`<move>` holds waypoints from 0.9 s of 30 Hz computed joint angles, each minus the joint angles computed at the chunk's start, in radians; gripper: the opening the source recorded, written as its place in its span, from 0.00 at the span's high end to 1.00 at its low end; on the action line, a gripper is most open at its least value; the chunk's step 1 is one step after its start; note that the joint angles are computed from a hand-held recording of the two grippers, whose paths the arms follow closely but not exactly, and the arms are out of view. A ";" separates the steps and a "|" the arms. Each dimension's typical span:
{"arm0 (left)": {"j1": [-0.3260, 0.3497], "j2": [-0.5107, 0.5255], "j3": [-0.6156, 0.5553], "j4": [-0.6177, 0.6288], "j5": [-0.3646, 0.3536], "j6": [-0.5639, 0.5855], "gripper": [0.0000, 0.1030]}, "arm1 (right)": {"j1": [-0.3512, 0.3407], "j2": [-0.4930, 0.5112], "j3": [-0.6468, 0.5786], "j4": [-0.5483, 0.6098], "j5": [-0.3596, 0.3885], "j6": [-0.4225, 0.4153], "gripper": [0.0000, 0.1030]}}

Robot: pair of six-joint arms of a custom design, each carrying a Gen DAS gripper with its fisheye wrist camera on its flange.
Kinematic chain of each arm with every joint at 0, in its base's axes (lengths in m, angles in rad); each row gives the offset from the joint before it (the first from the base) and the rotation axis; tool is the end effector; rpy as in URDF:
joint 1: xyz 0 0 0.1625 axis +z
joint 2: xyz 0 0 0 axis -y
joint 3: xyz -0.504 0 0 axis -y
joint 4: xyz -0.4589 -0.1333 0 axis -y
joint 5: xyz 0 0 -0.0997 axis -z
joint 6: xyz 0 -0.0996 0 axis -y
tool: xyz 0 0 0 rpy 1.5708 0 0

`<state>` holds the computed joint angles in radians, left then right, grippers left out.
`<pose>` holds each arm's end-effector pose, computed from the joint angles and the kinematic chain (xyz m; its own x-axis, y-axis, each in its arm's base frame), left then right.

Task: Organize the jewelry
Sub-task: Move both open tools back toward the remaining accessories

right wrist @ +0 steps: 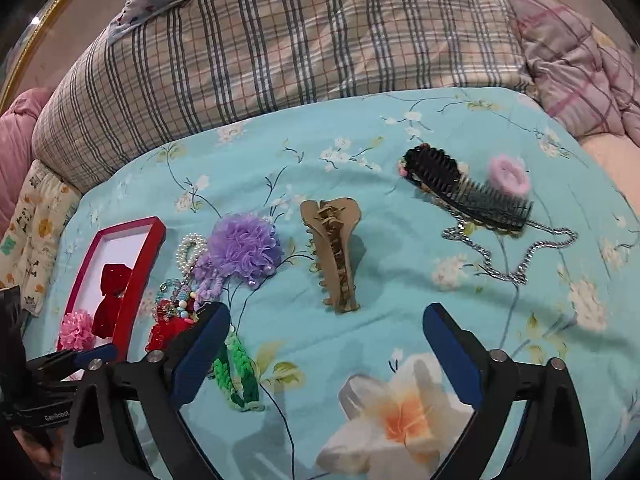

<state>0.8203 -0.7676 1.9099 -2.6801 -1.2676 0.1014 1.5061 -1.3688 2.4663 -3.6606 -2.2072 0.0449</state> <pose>-0.3240 -0.5865 -0.0032 -0.6187 0.7287 -0.2935 0.7481 0.6606 0.0630 0.0460 -0.4358 0.2875 -0.7680 0.5725 0.2870 0.0699 0.5204 -0.8510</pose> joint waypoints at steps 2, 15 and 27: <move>-0.001 0.007 -0.003 -0.002 0.005 -0.006 0.48 | -0.009 -0.003 -0.005 0.018 0.035 0.001 0.21; 0.014 0.054 -0.034 -0.003 0.011 -0.022 0.48 | -0.063 0.118 -0.146 0.099 0.177 -0.086 0.50; 0.028 0.064 -0.044 0.003 -0.018 0.006 0.91 | -0.100 0.145 -0.185 0.128 0.222 -0.064 0.95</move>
<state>0.8482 -0.7038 1.8658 -2.6774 -1.2856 0.1071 1.4065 -1.2243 2.2809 -3.5331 -1.9848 -0.0191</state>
